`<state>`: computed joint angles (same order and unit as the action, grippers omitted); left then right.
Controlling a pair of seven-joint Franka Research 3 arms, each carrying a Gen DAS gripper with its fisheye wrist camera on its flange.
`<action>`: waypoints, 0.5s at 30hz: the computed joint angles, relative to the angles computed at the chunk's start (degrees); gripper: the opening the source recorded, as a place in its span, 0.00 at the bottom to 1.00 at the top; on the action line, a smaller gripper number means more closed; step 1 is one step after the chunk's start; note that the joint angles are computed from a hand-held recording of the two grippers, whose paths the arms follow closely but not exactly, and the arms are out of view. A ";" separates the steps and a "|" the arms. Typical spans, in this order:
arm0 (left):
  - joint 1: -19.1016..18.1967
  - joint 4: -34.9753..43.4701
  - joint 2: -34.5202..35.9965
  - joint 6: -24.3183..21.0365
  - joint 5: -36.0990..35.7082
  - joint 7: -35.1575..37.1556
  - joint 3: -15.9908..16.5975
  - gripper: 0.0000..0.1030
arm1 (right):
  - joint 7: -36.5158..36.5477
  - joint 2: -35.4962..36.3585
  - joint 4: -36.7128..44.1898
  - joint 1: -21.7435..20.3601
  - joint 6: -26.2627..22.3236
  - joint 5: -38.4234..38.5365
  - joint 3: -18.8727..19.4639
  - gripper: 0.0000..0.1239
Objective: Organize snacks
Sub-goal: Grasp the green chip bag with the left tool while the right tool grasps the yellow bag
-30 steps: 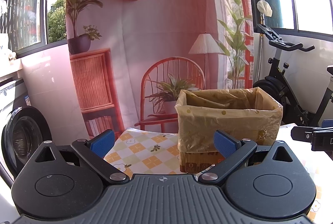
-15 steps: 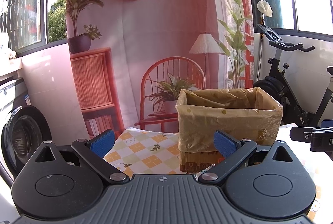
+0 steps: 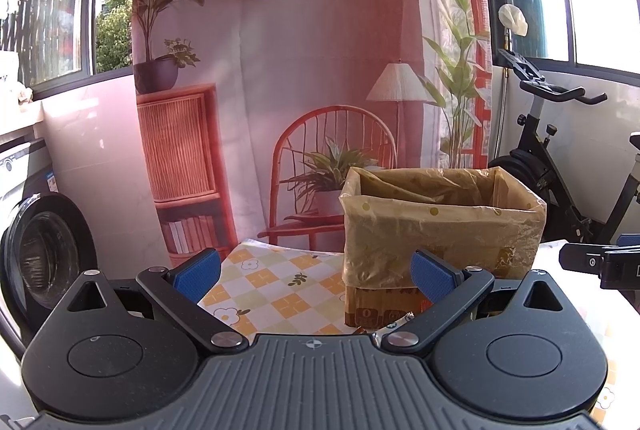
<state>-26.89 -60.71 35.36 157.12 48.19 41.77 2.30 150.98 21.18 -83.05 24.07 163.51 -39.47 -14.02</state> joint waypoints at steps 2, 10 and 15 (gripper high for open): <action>0.17 -2.30 -0.41 3.38 0.90 -4.31 1.21 0.99 | 0.87 0.14 -0.60 0.08 1.51 -0.47 -0.46 0.83; 1.76 -9.65 -0.37 10.36 1.61 -16.85 3.23 0.99 | 1.05 2.29 -2.92 2.33 5.60 -2.95 -3.81 0.83; 2.44 -9.21 0.91 8.41 1.45 -15.88 2.47 0.99 | -0.85 3.55 -4.08 3.56 8.63 -1.72 -5.52 0.83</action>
<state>-24.45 -69.92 36.27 165.53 49.64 25.89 4.76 150.13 24.73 -87.12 27.63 172.14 -41.19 -19.54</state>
